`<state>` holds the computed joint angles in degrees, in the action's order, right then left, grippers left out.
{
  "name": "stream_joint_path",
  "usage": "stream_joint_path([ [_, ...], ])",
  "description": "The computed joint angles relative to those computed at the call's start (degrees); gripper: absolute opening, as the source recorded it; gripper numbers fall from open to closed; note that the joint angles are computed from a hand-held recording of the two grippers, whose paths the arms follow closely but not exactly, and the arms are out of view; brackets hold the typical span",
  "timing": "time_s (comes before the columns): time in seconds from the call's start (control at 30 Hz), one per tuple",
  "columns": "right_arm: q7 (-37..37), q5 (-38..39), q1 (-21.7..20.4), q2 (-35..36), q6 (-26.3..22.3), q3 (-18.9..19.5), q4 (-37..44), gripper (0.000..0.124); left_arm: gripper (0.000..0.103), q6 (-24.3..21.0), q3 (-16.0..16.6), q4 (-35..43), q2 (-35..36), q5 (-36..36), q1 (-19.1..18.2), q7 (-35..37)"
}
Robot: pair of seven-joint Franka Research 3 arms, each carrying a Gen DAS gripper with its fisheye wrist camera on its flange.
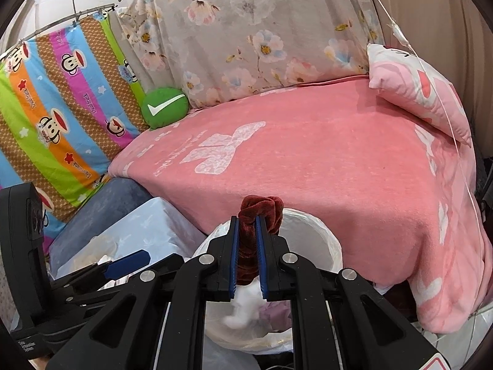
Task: Collect trash
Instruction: 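Open the right gripper to drop the scrunchie into the bin, then move both grippers from the bin back over the clothes pile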
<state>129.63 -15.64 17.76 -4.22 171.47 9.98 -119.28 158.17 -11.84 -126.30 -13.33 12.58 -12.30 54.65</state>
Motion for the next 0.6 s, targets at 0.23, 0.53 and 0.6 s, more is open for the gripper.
stream_joint_path([
  [0.23,0.76,-1.25,0.92,1.90,-0.22,-0.38,2.01,0.013,0.058,-0.30,0.26,-1.57,-1.42,0.41,0.85,-1.60],
  [0.53,-0.99,-0.07,3.69,2.71,-1.31,-1.06,3.25,0.015,0.058,-0.64,0.93,-4.69,-3.89,-0.26,1.40,-3.33],
  [0.6,-1.77,0.89,4.18,2.52,-1.59,-0.94,2.90,0.020,0.058,-0.65,1.01,-5.28,-4.41,-0.37,1.49,-3.61],
])
